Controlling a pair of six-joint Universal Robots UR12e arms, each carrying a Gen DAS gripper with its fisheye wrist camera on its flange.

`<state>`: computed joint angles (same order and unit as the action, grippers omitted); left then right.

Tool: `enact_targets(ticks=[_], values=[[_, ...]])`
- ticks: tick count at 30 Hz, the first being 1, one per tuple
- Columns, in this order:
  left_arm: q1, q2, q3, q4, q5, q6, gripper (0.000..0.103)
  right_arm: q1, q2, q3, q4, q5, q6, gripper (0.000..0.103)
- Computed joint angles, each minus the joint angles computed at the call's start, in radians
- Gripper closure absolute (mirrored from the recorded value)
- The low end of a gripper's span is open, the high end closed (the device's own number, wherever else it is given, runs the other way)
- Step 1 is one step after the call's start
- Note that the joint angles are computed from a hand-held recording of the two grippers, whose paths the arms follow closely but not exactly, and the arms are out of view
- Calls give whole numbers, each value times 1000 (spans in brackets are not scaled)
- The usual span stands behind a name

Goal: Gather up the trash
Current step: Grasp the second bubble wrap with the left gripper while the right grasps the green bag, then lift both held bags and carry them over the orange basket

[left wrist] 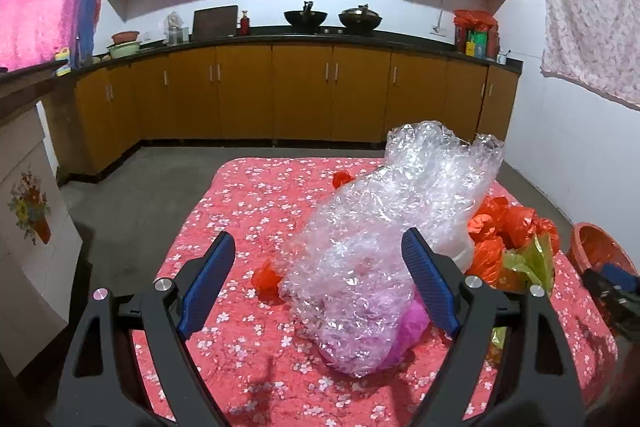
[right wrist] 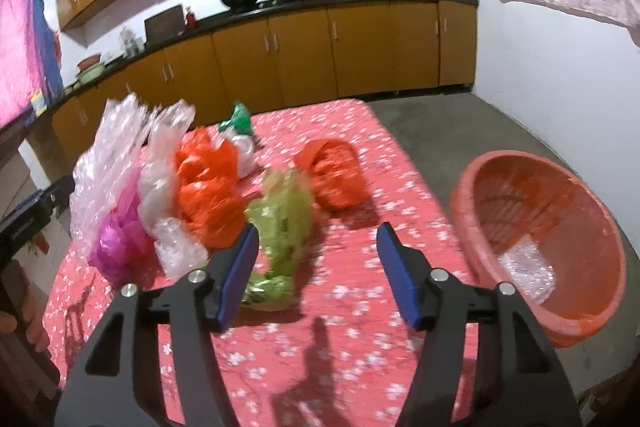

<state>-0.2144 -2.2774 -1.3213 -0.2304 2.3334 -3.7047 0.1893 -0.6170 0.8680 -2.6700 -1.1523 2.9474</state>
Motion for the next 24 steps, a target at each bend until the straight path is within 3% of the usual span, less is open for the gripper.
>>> enact_targets(ticks=[3, 9, 13, 17, 20, 24], values=[[8, 3, -15, 42, -26, 42, 18, 13, 17, -27, 42, -22, -17, 46], [25, 4, -19, 37, -90, 57, 21, 28, 49, -84, 129, -62, -45, 55], [32, 11, -34, 39, -136, 55, 39, 33, 57, -96, 163, -76, -65, 66], [38, 18, -48, 33, -174, 48, 62, 34, 58, -98, 178, -76, -75, 86], [37, 21, -53, 32, -184, 53, 79, 32, 54, -90, 174, -67, -80, 90], [36, 22, -53, 31, -185, 55, 87, 30, 46, -79, 167, -60, -81, 92]])
